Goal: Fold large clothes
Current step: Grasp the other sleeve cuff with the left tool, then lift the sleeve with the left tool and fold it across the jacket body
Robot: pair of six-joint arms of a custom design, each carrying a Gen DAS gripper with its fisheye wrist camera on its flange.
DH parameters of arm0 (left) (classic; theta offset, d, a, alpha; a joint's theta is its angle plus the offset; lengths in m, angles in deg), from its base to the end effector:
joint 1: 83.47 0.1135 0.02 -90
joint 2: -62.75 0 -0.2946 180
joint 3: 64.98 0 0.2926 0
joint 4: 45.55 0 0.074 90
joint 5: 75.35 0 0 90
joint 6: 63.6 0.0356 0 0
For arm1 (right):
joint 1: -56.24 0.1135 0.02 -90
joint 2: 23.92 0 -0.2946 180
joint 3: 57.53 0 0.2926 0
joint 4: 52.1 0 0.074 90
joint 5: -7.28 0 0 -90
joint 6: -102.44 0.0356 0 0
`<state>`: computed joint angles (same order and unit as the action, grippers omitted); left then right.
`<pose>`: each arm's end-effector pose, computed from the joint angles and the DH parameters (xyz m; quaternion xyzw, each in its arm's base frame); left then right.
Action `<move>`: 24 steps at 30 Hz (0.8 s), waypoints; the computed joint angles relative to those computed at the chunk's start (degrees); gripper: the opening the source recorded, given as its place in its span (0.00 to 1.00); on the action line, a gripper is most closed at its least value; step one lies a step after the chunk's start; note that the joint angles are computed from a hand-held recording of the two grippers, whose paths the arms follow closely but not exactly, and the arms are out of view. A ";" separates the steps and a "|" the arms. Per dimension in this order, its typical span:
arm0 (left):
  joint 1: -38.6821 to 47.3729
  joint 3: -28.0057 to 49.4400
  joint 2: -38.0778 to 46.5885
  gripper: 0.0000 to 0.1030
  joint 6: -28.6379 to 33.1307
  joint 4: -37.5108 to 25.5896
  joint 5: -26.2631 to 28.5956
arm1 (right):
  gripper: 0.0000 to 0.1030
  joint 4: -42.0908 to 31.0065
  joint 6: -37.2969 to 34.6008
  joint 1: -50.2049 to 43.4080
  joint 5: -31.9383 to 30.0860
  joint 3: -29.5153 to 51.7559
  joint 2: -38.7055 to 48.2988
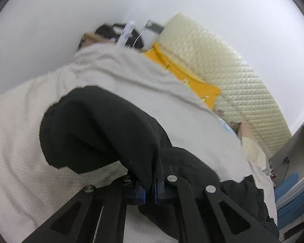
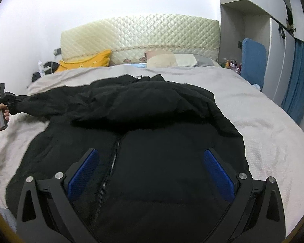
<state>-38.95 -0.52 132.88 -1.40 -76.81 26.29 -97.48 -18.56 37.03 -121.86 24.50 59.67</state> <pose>0.2176 0.2039 0.2962 -0.4886 0.7453 -0.0251 0.4529 0.3369 -0.0936 0.3241 -0.2123 0.8592 0.1354 0.4453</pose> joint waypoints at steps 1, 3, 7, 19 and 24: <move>-0.98 0.93 -1.97 0.04 0.17 -2.40 -1.25 | 1.00 -1.38 -0.70 -0.77 -1.39 0.89 0.35; -3.56 3.26 -4.68 0.04 0.65 -6.77 -4.32 | 1.00 -3.08 -1.89 -1.99 -3.42 1.86 0.54; -9.13 8.60 -8.38 0.04 0.78 -14.17 -10.13 | 1.00 -6.66 -4.98 -4.79 -7.22 3.89 0.80; -42.19 35.68 -1.50 0.03 -3.29 -33.03 -42.15 | 1.00 -17.32 -13.18 -12.15 -16.29 11.83 4.51; -55.27 50.55 7.70 0.04 -4.68 -39.59 -53.68 | 1.00 -18.00 -14.18 -14.13 -18.43 14.50 6.70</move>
<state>-94.22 50.03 140.58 -6.09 -116.39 -27.39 -115.48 -32.73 22.91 -140.30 39.01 66.37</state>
